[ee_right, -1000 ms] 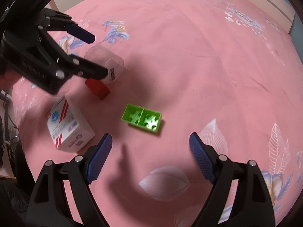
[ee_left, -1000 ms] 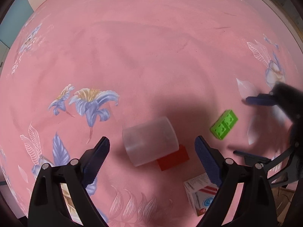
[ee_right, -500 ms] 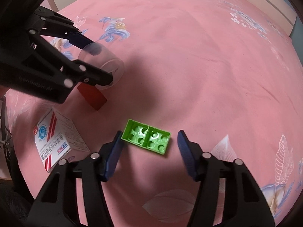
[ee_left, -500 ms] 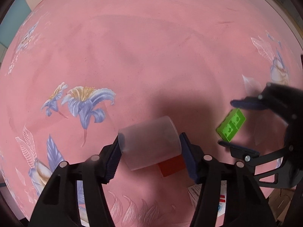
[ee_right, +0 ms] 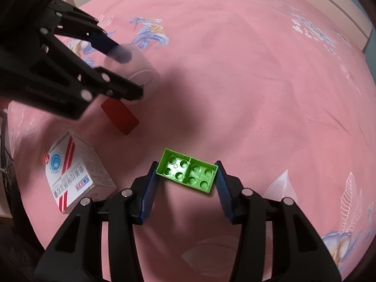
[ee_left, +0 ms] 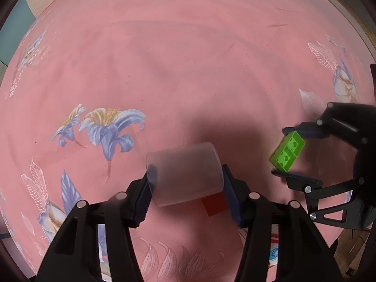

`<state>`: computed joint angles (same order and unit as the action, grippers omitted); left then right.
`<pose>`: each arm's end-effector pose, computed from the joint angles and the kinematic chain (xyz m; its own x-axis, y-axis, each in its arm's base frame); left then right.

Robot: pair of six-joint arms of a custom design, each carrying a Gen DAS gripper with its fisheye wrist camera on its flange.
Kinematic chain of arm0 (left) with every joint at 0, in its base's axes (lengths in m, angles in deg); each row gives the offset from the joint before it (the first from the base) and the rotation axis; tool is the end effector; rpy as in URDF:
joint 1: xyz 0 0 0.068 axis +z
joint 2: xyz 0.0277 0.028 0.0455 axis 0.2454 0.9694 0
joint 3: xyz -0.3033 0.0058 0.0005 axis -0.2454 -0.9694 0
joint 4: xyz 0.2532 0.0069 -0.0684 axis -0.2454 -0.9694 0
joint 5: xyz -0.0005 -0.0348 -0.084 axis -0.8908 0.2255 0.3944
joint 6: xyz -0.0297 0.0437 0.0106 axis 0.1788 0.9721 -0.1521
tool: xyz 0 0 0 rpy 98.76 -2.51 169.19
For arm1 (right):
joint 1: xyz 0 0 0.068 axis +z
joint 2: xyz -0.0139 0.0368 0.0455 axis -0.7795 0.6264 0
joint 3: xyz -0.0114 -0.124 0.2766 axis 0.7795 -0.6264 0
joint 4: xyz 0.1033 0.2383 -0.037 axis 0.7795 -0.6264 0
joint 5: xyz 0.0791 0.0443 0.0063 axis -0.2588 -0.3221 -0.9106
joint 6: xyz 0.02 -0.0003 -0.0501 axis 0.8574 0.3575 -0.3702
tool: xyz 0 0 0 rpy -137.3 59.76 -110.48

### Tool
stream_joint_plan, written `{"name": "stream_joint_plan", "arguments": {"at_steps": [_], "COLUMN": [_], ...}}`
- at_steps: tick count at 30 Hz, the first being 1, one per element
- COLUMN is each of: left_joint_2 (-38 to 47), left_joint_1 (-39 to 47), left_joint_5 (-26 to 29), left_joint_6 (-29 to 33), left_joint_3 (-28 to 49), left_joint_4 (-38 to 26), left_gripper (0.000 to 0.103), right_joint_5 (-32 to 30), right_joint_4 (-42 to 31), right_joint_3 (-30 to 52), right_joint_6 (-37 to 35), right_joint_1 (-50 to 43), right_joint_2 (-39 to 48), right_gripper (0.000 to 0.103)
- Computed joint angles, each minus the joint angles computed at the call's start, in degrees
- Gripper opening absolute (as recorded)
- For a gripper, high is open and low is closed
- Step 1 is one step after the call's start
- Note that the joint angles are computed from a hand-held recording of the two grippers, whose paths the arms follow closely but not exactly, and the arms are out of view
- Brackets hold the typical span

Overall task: Collect trash
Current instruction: 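Grasp the clear plastic cup with the left tool while the right tool grasps the green block, then carry the clear cup and green block with both tools over the trash bin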

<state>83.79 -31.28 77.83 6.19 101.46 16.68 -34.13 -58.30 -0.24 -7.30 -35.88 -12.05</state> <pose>0.1855 -0.1861 0.3086 -0.8454 0.4961 -0.1981 0.5071 0.8619 -0.0055 0.1426 0.0440 0.2742 -0.7778 -0.5217 -0.3504 -0.5641 0.8254 0.0232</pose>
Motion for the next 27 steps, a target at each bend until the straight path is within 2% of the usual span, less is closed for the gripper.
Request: {"name": "stream_joint_plan", "arguments": {"at_steps": [8, 18, 23, 27], "left_joint_2": [-1.78, -8.0, -11.55, -13.38], "left_joint_1": [-1.57, -5.7, -11.1, -16.5], "left_joint_5": [-0.38, -2.68, -4.54, -6.18], "left_joint_6": [0.53, 0.62, -2.45, -6.21], "left_joint_3": [3.02, 5.12, 6.4, 7.19], "left_joint_4": [-3.31, -9.79, -14.6, -17.25], "left_gripper": [0.056, 0.055, 0.055, 0.055], "right_joint_5": [0.22, 2.5, 5.89, 11.47], "right_joint_4": [-4.62, -16.67, -22.64, -28.02], "right_joint_3": [1.66, 7.93, 11.1, 14.35], "right_joint_6": [-2.18, -0.47, 5.6, 19.95], "right_joint_1": [-0.47, 5.81, 14.89, 32.32], "right_joint_2": [-2.32, -8.8, -11.67, -13.55], "right_gripper": [0.048, 0.048, 0.048, 0.048]}}
